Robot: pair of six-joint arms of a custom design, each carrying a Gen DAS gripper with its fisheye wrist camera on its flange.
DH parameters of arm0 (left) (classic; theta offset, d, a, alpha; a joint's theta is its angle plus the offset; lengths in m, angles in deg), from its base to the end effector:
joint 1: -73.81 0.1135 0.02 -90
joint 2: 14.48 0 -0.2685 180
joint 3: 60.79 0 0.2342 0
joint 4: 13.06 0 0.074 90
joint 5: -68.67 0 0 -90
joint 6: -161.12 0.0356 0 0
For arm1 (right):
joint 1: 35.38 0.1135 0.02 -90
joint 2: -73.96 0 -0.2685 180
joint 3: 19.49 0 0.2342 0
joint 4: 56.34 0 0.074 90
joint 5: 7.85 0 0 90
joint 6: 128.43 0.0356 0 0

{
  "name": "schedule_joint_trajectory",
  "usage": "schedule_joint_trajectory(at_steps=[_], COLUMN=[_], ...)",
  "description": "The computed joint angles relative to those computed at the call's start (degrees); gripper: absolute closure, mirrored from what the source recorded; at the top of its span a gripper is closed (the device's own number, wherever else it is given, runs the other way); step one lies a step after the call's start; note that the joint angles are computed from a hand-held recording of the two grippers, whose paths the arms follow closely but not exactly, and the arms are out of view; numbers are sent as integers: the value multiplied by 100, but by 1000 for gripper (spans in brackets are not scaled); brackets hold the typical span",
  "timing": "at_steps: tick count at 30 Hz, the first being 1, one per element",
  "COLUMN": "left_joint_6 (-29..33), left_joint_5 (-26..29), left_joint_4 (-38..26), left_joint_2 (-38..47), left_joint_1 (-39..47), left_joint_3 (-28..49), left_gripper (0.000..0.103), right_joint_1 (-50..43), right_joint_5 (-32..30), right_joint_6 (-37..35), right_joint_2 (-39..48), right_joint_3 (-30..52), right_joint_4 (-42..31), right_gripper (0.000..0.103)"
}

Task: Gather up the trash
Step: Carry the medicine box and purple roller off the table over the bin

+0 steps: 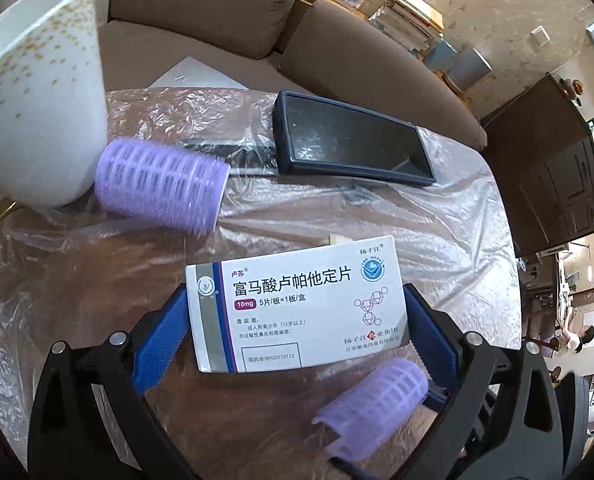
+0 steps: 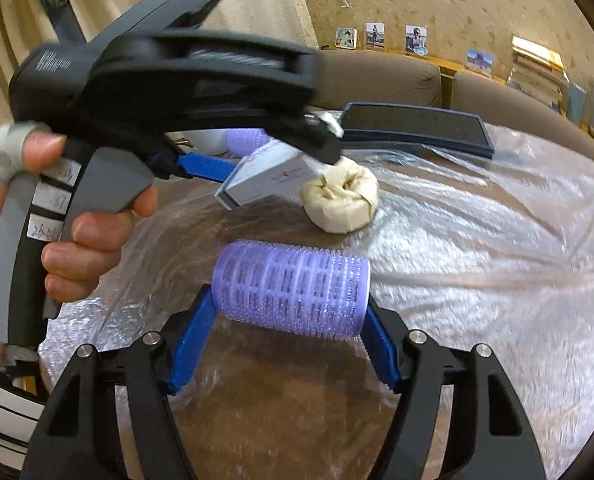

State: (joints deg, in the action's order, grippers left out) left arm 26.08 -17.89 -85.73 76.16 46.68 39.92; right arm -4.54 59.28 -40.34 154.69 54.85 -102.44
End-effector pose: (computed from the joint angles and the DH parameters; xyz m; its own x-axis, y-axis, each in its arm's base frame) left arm 0.2696 -0.1405 0.3257 -0.8978 -0.3336 -0.2875 -0.2201 0.9053 -0.3633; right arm 0.2286 0.1526 0.2677 -0.6582 -0.4288 -0.6188 -0.6979 0.6559 0.2878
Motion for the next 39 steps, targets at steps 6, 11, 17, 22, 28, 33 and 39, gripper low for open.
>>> schedule_joint_trajectory(at_steps=[6,11,17,22,28,33,39], left_joint_6=[-168,-442,-895,-1383,-2006,-2497,-3033], left_joint_5=[-193,-445,-1196,-1740,-2403,-2757,-3075], left_joint_4=[163,333,247,60,-292,-444,-676], left_joint_2=[-581,-976,-1182,-1266,-1216,-1187,-1055], left_joint_1=[-291,-687,-1476,-2156,-2976,-3482,-4028], left_joint_3=[-499,-875,-1019,-1063,-956,-945,-862], left_gripper=[3,3,3,3,3,3,3], right_joint_1=[-556,-1059,-1463,-1710,-2027,-2341,-2753], right_joint_5=[-296,-638,-823,-898,-1008,-1213,-1495], right_joint_6=[-183,-285,-434,-610,-948,-1278,-1707], right_joint_2=[-385,-619,-844,-1043,-1365,-1590,-1810], right_joint_3=[-231,-358,-519,-575,-630,-646,-653], right_joint_4=[-269,-528,-759,-973,-1373,-1787,-2291], right_gripper=[35,35,35,35,35,35,35])
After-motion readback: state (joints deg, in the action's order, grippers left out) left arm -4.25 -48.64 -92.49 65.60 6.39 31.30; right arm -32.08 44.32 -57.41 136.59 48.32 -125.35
